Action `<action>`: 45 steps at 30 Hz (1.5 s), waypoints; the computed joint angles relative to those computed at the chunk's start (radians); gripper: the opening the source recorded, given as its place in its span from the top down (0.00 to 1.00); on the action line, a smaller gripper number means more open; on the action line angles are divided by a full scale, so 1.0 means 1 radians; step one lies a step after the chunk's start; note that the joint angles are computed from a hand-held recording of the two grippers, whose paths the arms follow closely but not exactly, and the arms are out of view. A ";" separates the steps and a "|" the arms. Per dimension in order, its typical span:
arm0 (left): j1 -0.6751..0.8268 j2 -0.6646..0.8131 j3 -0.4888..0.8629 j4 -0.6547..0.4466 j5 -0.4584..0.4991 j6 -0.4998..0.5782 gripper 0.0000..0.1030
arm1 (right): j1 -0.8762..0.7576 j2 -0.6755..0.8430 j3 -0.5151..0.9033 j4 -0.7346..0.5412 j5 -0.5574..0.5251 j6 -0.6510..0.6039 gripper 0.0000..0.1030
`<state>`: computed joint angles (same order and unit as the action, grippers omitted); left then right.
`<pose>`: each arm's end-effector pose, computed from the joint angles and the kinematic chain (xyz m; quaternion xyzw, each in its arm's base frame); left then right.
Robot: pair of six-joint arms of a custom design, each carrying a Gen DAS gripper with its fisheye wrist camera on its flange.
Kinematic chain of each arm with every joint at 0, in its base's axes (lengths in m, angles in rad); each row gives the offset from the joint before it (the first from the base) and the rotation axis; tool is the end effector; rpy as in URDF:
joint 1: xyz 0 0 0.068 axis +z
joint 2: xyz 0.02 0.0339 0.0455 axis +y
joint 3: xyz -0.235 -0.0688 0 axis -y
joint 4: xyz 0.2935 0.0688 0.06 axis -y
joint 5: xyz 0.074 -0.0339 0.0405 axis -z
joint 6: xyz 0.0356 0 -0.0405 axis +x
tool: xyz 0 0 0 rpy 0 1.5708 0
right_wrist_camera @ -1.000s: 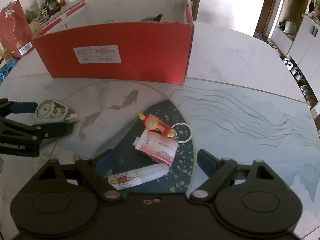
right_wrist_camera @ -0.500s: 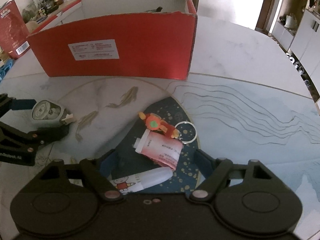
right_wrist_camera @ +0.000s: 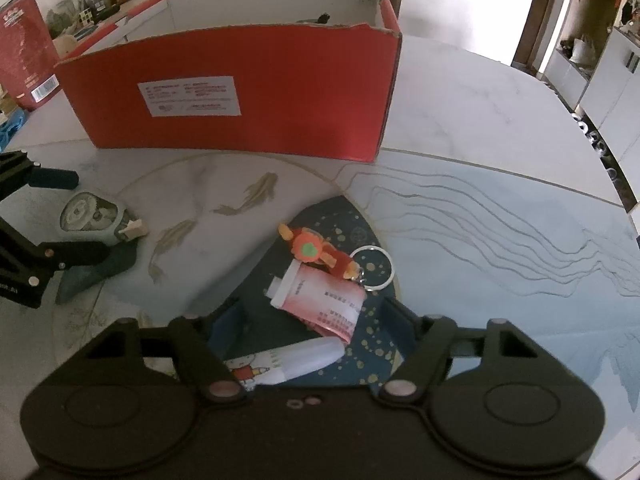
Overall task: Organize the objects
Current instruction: 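Grasp the white tape dispenser with left tool while right tool grasps the pink tissue pack, then carry the tape dispenser and tissue pack into the red box and open both tools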
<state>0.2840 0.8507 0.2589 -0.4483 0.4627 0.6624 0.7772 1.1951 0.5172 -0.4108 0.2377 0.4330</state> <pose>0.1923 0.0396 0.0849 0.2357 0.9112 -0.0806 0.3280 0.1844 0.1696 0.0986 -0.1372 0.9548 0.0401 0.2604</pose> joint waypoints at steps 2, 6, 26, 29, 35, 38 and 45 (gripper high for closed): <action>-0.007 -0.004 0.000 -0.001 0.007 0.001 0.12 | 0.001 0.007 0.006 0.003 0.005 0.006 0.34; -0.013 -0.035 -0.006 -0.024 0.025 0.014 0.29 | 0.008 0.015 0.016 0.000 0.014 0.010 0.47; -0.029 -0.380 -0.081 -0.272 0.016 -0.157 0.34 | 0.032 -0.204 -0.020 -0.113 0.031 0.042 0.52; -0.030 -0.461 -0.079 -0.349 0.030 -0.182 0.34 | 0.042 -0.250 -0.017 -0.145 0.030 0.050 0.52; -0.054 -0.581 -0.052 -0.477 0.036 -0.246 0.34 | 0.078 -0.297 0.012 -0.208 0.030 0.060 0.52; -0.063 -0.634 -0.037 -0.529 0.043 -0.272 0.34 | 0.096 -0.304 0.035 -0.226 0.030 0.060 0.52; -0.075 -0.643 0.024 -0.559 0.049 -0.330 0.34 | 0.128 -0.315 0.089 -0.252 0.037 0.050 0.52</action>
